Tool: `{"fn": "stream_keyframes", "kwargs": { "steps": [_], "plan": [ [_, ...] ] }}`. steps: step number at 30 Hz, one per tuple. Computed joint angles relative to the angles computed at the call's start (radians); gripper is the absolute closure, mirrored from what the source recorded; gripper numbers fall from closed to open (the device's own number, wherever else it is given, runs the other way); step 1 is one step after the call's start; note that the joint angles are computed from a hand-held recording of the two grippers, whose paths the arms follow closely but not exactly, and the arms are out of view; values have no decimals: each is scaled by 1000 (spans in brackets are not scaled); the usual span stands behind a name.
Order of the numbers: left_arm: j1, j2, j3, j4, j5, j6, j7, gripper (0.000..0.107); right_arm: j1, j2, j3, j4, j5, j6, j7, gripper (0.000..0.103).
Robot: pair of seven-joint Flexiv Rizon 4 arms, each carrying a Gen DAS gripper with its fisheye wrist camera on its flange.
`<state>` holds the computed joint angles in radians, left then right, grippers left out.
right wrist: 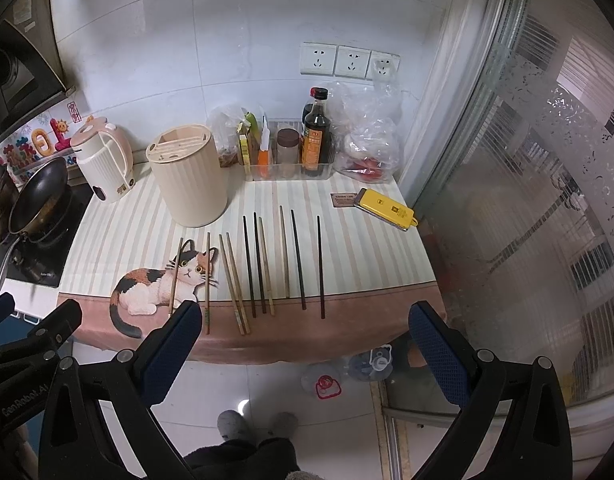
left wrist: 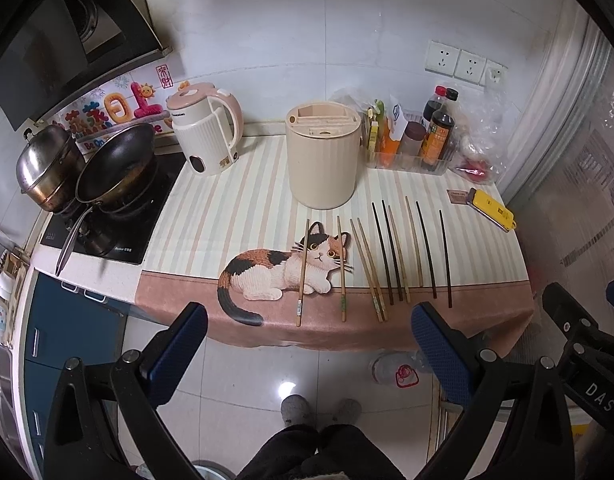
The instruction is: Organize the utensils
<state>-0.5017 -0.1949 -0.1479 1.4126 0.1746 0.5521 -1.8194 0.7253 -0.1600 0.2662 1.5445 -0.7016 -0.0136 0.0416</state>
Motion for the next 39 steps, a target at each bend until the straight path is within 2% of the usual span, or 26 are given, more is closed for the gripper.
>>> {"fn": "stream_keyframes", "kwargs": {
  "steps": [19, 21, 29, 39],
  "plan": [
    [-11, 12, -8, 9, 15, 2, -16, 4, 5, 7, 7, 4, 0, -10, 4, 0],
    [14, 28, 3, 21, -17, 5, 25, 4, 4, 6, 6, 3, -1, -8, 4, 0],
    [27, 42, -3, 23, -24, -2, 39, 4, 11, 4, 7, -7, -5, -19, 4, 0],
    [16, 23, -8, 8, -10, -4, 14, 4, 14, 7, 7, -14, -5, -30, 1, 0]
  ]
}}
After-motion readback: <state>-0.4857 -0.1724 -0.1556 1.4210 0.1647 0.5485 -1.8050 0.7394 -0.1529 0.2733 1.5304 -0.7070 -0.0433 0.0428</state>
